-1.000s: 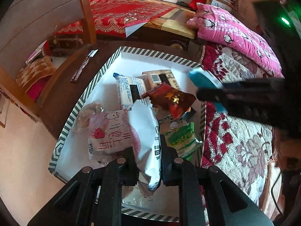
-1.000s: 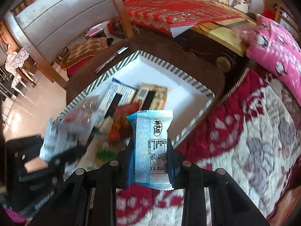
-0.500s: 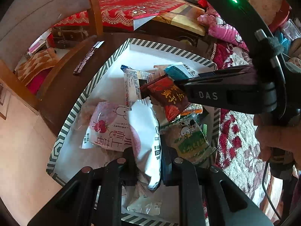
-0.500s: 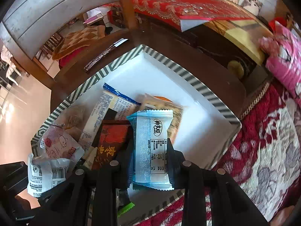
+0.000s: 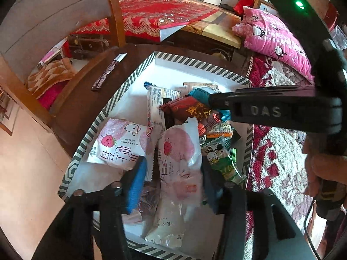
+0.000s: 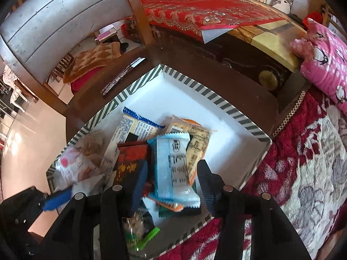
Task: Organize snacks
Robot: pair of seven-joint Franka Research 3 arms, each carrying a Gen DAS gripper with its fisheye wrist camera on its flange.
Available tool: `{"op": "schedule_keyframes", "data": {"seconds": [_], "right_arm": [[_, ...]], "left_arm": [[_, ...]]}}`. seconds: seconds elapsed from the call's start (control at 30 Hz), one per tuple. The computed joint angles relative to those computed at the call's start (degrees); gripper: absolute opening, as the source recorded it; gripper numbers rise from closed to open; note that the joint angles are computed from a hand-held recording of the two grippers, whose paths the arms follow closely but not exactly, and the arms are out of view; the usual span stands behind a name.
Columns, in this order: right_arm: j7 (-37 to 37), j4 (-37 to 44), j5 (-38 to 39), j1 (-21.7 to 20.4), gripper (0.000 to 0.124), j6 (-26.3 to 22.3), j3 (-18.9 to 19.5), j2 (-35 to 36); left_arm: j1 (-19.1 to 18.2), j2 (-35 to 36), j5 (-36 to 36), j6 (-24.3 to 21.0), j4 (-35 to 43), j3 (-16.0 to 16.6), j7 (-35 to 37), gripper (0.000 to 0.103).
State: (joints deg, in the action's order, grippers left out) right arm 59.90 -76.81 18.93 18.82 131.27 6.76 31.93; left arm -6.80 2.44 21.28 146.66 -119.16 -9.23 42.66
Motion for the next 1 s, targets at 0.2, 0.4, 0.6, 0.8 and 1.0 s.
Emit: {"op": "schedule_keyframes", "data": {"seconds": [0.2, 0.4, 0.6, 0.8, 1.0], "right_arm": [[-3.14, -9.56, 4.95, -2.48, 0.056, 5.70, 0.82, -7.08], [-5.82, -19.47, 10.01, -4.32, 0.059, 10.67, 0.68, -13.97], [-10.52, -28.56, 16.70, -5.48, 0.061, 14.64, 0.63, -19.83], [-14.79, -34.93, 22.12, -5.46, 0.062, 16.97, -0.09, -23.77], [-18.79, -39.58, 26.43, -4.68, 0.063, 19.25, -0.58, -26.63]], "left_arm": [[-0.56, -1.81, 5.01, -0.55, -0.90, -0.33, -5.03, 0.075], [-0.91, -3.64, 8.68, -0.96, -2.12, -0.91, -9.60, 0.080], [-1.25, -5.37, 15.01, -2.28, -3.01, -1.94, -14.89, 0.084], [-1.45, -7.14, 15.11, -2.21, -4.56, -2.46, -17.45, 0.090], [-2.02, -7.89, 17.87, -4.52, -4.63, -3.33, -18.62, 0.092]]}}
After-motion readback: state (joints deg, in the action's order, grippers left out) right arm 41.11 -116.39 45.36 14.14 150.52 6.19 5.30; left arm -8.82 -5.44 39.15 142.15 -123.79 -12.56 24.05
